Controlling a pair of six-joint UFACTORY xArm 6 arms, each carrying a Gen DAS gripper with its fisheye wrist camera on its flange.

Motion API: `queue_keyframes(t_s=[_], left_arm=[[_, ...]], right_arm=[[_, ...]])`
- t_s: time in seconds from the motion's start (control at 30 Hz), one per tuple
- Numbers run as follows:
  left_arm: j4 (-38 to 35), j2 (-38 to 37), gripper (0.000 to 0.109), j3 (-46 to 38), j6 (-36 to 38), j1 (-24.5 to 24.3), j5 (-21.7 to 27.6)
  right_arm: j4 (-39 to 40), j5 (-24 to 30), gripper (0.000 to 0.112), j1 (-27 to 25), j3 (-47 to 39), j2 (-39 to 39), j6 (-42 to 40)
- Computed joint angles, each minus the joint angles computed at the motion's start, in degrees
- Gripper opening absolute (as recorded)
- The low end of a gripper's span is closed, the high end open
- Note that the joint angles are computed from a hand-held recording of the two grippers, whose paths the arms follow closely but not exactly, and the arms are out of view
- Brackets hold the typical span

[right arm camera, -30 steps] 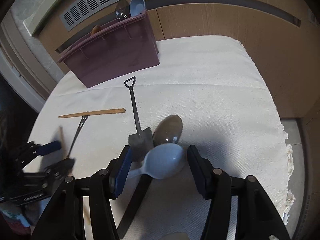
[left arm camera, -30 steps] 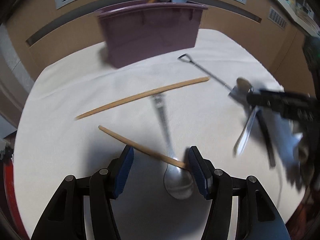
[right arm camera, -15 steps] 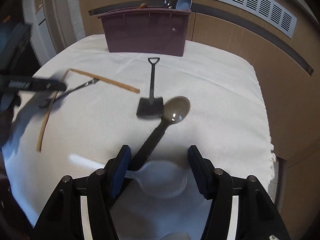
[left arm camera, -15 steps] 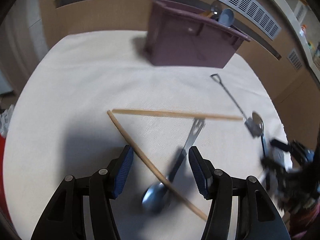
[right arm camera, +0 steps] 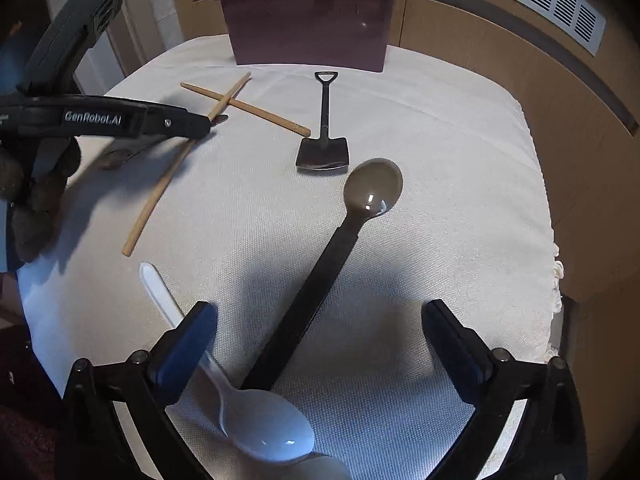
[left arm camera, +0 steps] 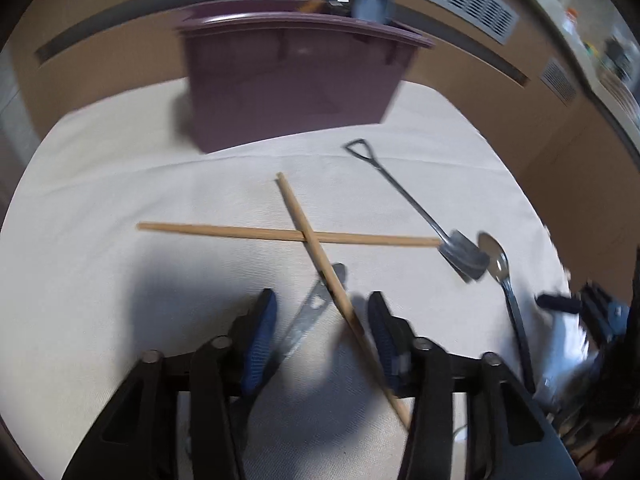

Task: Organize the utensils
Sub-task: 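Grasp one wooden chopstick with left tool while right tool grasps the other chopstick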

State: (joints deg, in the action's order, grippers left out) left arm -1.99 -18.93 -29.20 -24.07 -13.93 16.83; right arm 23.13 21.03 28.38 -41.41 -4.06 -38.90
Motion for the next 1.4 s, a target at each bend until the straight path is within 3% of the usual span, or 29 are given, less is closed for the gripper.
queue_keyframes(t_s=[0.13,0.23,0.37,0.5,0.67,0.73,0.77,0.8,0.93,1.0,1.1,1.3,1.4], left_arm=[[4.6,3.6,0.041,-4.6,-6.3,-0.1,3.8],[15.9,7.5,0.040,-8.5,-14.6,-0.7,5.5],[23.1,9.7,0.020,-10.9,-18.7,-1.2,6.4],[20.8,8.4,0.007,-8.8,-15.6,-0.7,4.0],[15.2,0.1,0.005,-0.1,-10.8,0.1,-2.1],[13.6,-7.5,0.005,5.7,-10.5,0.8,-2.9],[13.3,-11.4,0.005,8.5,-10.8,1.5,-2.8],[12.1,-15.2,0.005,11.0,-10.6,2.1,-2.6],[10.5,-28.6,0.005,18.0,-11.7,5.3,-0.3],[10.5,-32.5,0.005,19.9,-12.9,6.1,-0.2],[4.5,-40.4,0.005,23.0,-8.8,9.3,1.6],[-5.3,-41.8,0.005,24.2,-1.8,11.9,-2.7],[-9.8,-40.1,0.005,23.8,1.9,12.3,-5.0]], right_arm=[[3.8,-2.2,0.103,0.3,1.2,-0.2,-3.8],[6.3,-4.0,0.103,0.5,2.7,-1.2,-5.2],[6.4,-2.9,0.103,0.0,3.3,-2.3,-5.3],[3.9,-1.4,0.103,-0.3,2.4,-1.9,-3.5],[4.0,-0.8,0.101,-0.1,1.5,-1.3,-6.3],[5.5,0.3,0.077,-0.2,0.7,-1.6,-9.7],[5.7,0.6,0.045,0.1,0.1,-1.8,-10.7],[4.7,1.1,0.030,0.4,-0.8,-2.0,-10.6],[7.9,0.6,0.033,4.9,-9.0,1.9,-17.2],[7.3,3.2,0.033,6.9,-16.8,7.9,-17.6],[4.2,10.6,0.033,9.8,-31.6,19.1,-14.1],[-8.5,15.2,0.032,15.1,-50.1,34.7,-6.7],[-9.0,18.4,0.031,15.4,-55.4,38.2,-5.2]])
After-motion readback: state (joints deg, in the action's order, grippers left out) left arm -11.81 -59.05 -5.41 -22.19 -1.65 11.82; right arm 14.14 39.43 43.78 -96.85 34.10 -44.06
